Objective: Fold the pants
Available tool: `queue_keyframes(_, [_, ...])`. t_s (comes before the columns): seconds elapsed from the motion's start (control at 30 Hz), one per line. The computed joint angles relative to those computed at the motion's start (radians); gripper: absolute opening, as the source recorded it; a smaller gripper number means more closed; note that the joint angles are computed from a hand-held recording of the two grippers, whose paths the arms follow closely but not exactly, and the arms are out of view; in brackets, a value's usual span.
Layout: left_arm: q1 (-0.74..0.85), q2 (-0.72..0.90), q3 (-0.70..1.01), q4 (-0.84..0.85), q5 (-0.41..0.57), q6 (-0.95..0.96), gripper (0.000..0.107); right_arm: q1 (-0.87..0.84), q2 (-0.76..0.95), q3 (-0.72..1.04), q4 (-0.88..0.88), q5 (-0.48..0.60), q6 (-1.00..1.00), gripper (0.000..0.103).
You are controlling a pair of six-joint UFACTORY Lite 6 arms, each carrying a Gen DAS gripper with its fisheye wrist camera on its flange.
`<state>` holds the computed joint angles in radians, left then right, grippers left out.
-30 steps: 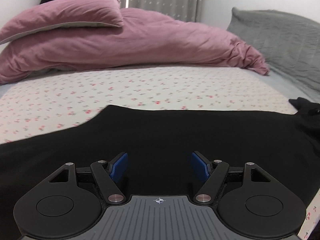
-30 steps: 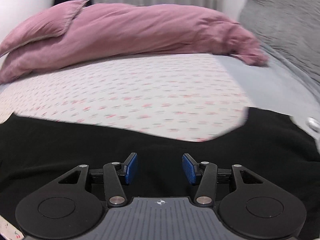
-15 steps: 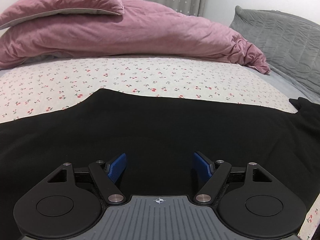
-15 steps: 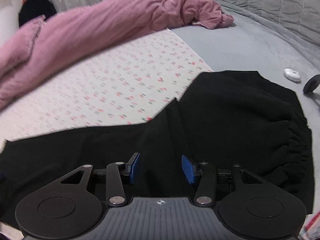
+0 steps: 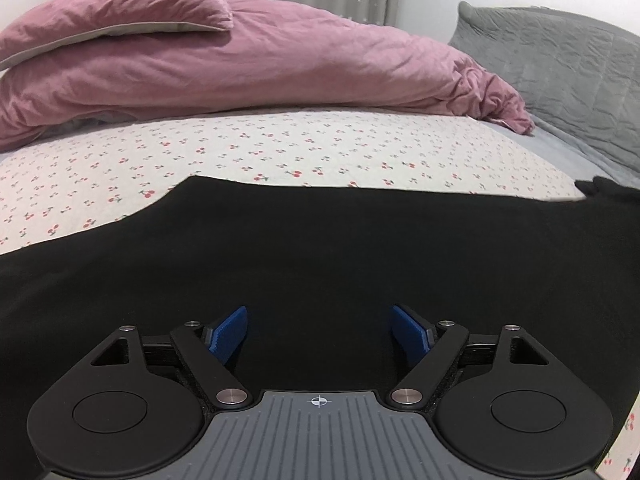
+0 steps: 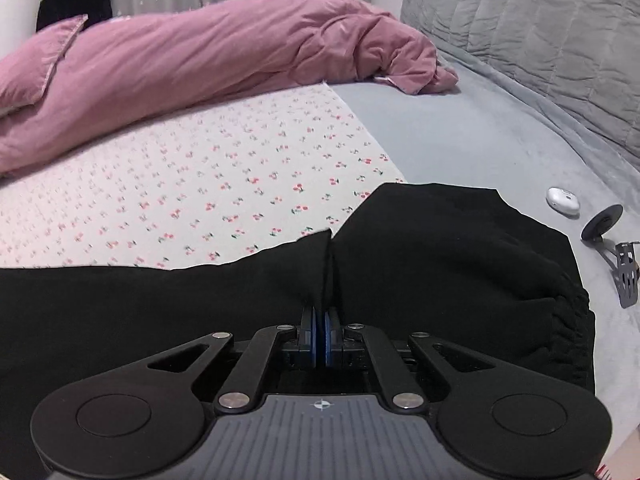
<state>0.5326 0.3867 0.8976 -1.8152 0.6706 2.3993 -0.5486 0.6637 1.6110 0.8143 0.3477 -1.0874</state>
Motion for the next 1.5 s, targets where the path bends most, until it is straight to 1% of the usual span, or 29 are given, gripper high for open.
queue_keyframes(0.03, [-0.009,-0.007,-0.018,-0.03,-0.004,0.044,0.084,0.007,0.009,0.012,-0.052,-0.004,0.046,0.016])
queue_keyframes(0.07, [-0.02,-0.019,-0.038,-0.06,-0.011,0.094,0.084,0.011,0.005,0.005,-0.063,-0.018,0.058,0.021])
queue_keyframes(0.1, [-0.025,-0.027,-0.051,-0.075,-0.014,0.126,0.084,0.008,-0.014,-0.017,-0.031,-0.035,0.032,0.036])
queue_keyframes(0.13, [-0.028,-0.035,-0.063,-0.083,-0.012,0.15,0.084,-0.003,-0.039,-0.045,0.042,-0.038,-0.033,0.047])
queue_keyframes(0.17, [-0.028,-0.041,-0.073,-0.079,-0.006,0.162,0.084,-0.02,-0.057,-0.066,0.116,-0.026,-0.099,0.047])
queue_keyframes(0.2, [-0.024,-0.046,-0.081,-0.07,0.003,0.166,0.084,-0.035,-0.073,-0.08,0.148,-0.007,-0.125,0.048])
queue_keyframes(0.23, [-0.021,-0.051,-0.088,-0.06,0.011,0.171,0.084,-0.051,-0.087,-0.092,0.137,0.012,-0.118,0.048])
queue_keyframes(0.33, [-0.02,-0.068,-0.113,-0.061,0.023,0.211,0.084,-0.064,-0.125,-0.151,0.103,0.004,-0.126,0.048])
queue_keyframes(0.47, [-0.019,-0.086,-0.13,-0.055,0.038,0.227,0.084,-0.086,-0.122,-0.186,0.103,0.035,-0.146,0.048])
queue_keyframes(0.57, [-0.015,-0.09,-0.131,-0.043,0.05,0.205,0.084,-0.067,-0.093,-0.185,0.078,0.005,-0.113,0.049])
queue_keyframes(0.67, [-0.009,-0.089,-0.127,-0.038,0.05,0.184,0.084,-0.054,-0.077,-0.192,0.164,-0.024,-0.185,0.048])
queue_keyframes(0.7, [-0.006,-0.088,-0.126,-0.034,0.051,0.175,0.084,-0.047,-0.07,-0.189,0.177,-0.034,-0.187,0.047])
queue_keyframes(0.73, [-0.002,-0.088,-0.123,-0.029,0.052,0.163,0.084,-0.038,-0.062,-0.181,0.159,-0.038,-0.158,0.033])
queue_keyframes(0.77, [0.004,-0.087,-0.121,-0.024,0.053,0.154,0.084,-0.036,-0.058,-0.169,0.135,-0.018,-0.135,0.028])
queue_keyframes(0.8, [0.008,-0.088,-0.121,-0.02,0.055,0.148,0.084,-0.032,-0.062,-0.168,0.104,-0.005,-0.108,0.014])
queue_keyframes(0.83, [0.012,-0.09,-0.12,-0.015,0.056,0.141,0.084,-0.029,-0.062,-0.158,0.082,0.016,-0.086,0.012])
queue_keyframes(0.9, [0.022,-0.089,-0.115,-0.003,0.062,0.124,0.084,-0.026,-0.079,-0.158,0.07,0.04,-0.053,0.012])
queue_keyframes(1.0, [0.04,-0.084,-0.099,0.034,0.08,0.074,0.084,-0.019,-0.129,-0.179,0.105,0.072,-0.066,0.011])
queue_keyframes(1.1, [0.058,-0.064,-0.064,0.098,0.105,-0.016,0.084,0.022,-0.184,-0.197,0.094,0.099,-0.03,0.011])
queue_keyframes(1.17, [0.066,-0.045,-0.034,0.141,0.121,-0.084,0.084,0.081,-0.225,-0.215,0.051,0.092,0.013,0.011])
queue_keyframes(1.3, [0.078,-0.015,0.014,0.207,0.155,-0.202,0.084,0.227,-0.249,-0.201,-0.052,0.084,0.13,0.011])
queue_keyframes(1.43, [0.096,0.011,0.049,0.245,0.185,-0.272,0.084,0.403,-0.203,-0.144,-0.212,0.06,0.323,0.011])
queue_keyframes(1.5, [0.1,0.025,0.066,0.253,0.193,-0.299,0.084,0.487,-0.162,-0.117,-0.235,0.054,0.36,0.011])
